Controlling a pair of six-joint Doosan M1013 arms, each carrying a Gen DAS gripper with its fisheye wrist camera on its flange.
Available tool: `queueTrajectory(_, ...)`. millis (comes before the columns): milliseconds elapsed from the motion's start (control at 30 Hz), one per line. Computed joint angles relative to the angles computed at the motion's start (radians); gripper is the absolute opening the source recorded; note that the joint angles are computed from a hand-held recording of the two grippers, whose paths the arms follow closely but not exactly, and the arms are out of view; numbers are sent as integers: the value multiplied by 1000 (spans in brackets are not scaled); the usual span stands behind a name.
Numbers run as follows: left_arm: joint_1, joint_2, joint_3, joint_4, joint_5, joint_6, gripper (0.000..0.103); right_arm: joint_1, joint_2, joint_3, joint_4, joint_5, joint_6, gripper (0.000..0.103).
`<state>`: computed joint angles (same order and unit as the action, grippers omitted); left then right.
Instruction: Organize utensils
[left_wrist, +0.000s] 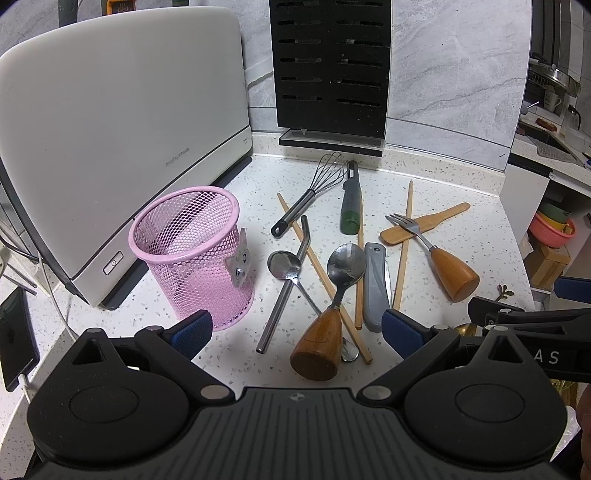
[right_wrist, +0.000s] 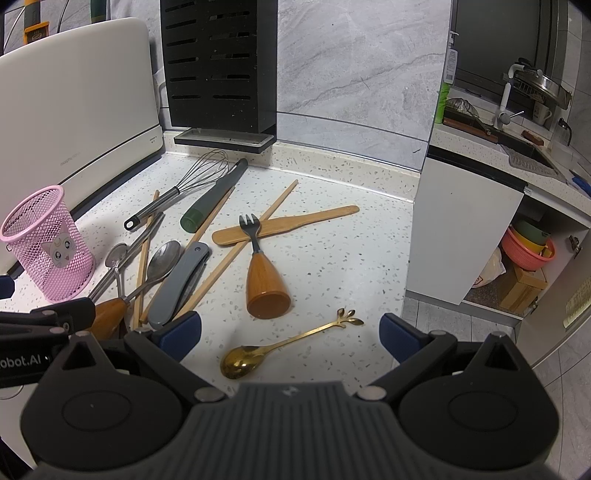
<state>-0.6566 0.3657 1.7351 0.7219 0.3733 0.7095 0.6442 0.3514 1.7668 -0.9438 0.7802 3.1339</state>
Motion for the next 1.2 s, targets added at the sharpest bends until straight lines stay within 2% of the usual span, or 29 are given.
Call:
queueTrajectory(367, 1, 5, -5, -24, 14, 11, 103, -1, -2, 2, -1, -8, -6, 100)
queueTrajectory(500, 10, 7, -13, -126, 16, 96, 103, 0, -2, 3, -4, -9, -13, 100)
queueTrajectory(533, 13, 7, -13, -163, 14, 130, 100, 0, -2, 3, -5, -10, -11, 100)
queueTrajectory(600, 19, 4, -10, -201, -1, 163, 86, -1, -4, 5, -10, -13, -5, 100)
queueTrajectory(700, 28, -1, -2, -283, -35, 242, 83, -1, -11, 15, -39, -32, 18, 100)
queueTrajectory(767, 32, -3, 1, -327, -42, 300, 82, -4, -22, 30, -72, -62, 48, 100)
queueTrajectory(900, 39, 0, -11, -455, -18, 463, 71, -18, -37, 47, -84, -103, 58, 100)
queueTrajectory(1000, 41, -6, -13, -468, -7, 507, 69, -54, -68, 70, -13, -219, 10, 100)
queueTrajectory(1100, 56, -21, -7, -522, -33, 572, 69, -71, -90, 97, -62, -296, 65, 99)
queueTrajectory(1200, 87, -24, -27, -636, -24, 653, 69, -97, -105, 104, -9, -359, 6, 90)
